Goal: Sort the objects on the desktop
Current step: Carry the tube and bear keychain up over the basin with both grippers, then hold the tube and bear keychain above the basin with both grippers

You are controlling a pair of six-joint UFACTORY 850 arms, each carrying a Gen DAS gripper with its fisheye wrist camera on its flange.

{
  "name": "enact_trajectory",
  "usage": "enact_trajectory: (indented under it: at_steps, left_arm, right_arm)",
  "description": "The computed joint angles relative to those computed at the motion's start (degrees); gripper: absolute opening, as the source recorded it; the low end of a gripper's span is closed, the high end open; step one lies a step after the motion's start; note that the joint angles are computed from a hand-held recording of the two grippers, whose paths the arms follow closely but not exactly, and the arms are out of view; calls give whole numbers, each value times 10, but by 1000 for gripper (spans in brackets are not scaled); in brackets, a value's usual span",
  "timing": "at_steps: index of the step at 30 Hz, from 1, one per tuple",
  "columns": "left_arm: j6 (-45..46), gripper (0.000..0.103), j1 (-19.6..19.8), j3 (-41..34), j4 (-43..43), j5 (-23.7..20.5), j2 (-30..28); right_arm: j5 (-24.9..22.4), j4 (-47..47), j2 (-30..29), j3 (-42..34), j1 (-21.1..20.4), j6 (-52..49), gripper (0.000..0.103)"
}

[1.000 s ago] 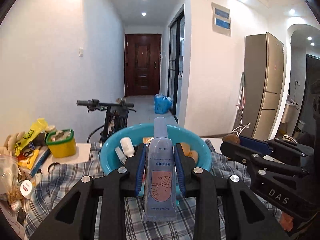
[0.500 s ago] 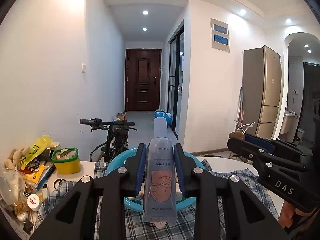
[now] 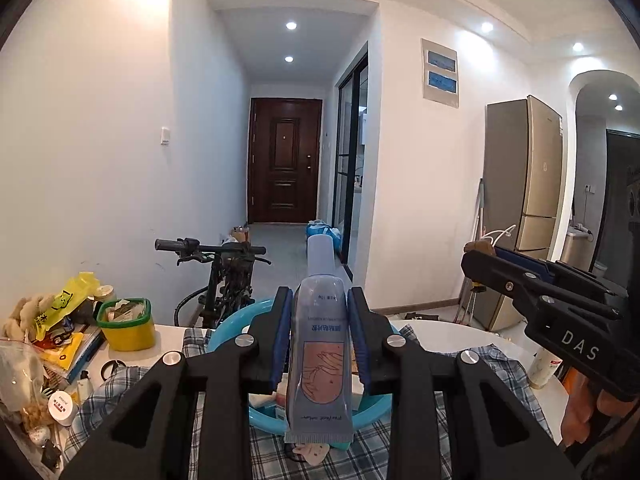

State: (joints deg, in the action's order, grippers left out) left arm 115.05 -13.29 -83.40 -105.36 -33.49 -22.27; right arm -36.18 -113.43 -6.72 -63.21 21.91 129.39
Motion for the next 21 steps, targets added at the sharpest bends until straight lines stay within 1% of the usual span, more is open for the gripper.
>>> enact_trajectory:
  at_steps: [3, 8, 12, 15, 21]
  left_arm:
    - [-5, 30, 0, -9, -1, -4, -10]
    - [-66, 30, 0, -54, 28, -16, -45]
    - [-74, 30, -7, -97, 24, -10, -75]
    - [-77, 30, -13, -131, 22, -5, -99]
    - [-121, 30, -22, -228, 42, 17, -167]
  right_arm:
    - [5, -6, -8, -8, -5, 2, 26]
    - [26, -19, -28, -27, -23, 13, 26]
    - [38, -40, -45, -44, -40, 39, 26]
    - [35, -58, -60, -60, -50, 57, 26]
    - [47, -82, -92, -98, -72, 76, 26]
